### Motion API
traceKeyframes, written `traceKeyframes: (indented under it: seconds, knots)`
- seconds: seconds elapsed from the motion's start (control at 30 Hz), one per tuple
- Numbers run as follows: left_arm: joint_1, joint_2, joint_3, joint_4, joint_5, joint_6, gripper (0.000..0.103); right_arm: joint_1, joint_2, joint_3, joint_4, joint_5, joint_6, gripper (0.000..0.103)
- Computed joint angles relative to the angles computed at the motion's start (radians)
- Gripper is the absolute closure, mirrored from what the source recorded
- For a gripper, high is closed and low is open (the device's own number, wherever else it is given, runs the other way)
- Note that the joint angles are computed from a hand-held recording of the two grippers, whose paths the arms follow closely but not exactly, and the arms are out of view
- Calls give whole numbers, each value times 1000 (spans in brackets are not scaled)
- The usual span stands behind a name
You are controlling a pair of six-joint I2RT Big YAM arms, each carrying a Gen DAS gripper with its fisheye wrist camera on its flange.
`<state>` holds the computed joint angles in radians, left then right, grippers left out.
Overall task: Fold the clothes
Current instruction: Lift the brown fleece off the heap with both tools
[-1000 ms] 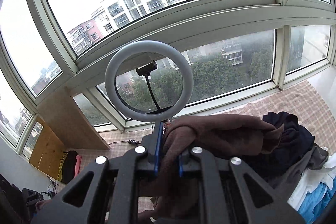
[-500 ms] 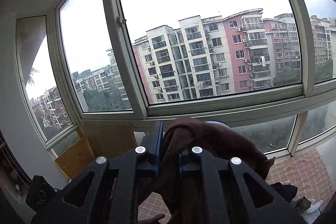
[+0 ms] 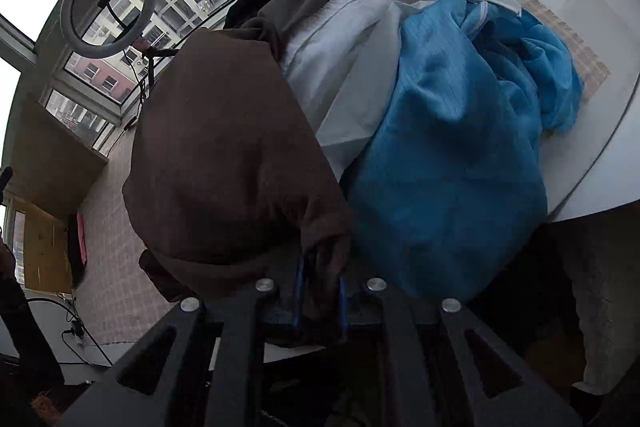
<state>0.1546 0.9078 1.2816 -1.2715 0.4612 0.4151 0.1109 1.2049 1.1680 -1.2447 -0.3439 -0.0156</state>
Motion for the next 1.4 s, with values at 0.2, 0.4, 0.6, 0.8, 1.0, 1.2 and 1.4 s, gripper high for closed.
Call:
traceKeyframes:
  seconds: [0.2, 0.4, 0.6, 0.8, 1.0, 1.2, 1.4]
  knots:
    - [-237, 164, -10, 77, -155, -59, 38, -18, -90, -64, 96, 61, -39, 58]
    - [-364, 362, 14, 115, -234, -44, 38, 44, -70, -55, 179, 95, -32, 47]
    - [-444, 392, -91, 193, -312, 37, 44, 84, -35, -55, 209, 120, -23, 47]
    - [-446, 369, -111, 171, -232, 14, 102, 96, -28, -36, 214, 112, -32, 75]
    - [-360, 180, -155, 25, -162, 88, 102, 144, -99, -57, 191, 94, -53, 90]
    - [-256, 144, -180, -235, -205, 267, 101, 244, -119, -154, 37, 165, -79, 90]
    - [-247, 242, -9, -47, -184, 256, 62, 142, -140, -39, 123, 99, -5, 73]
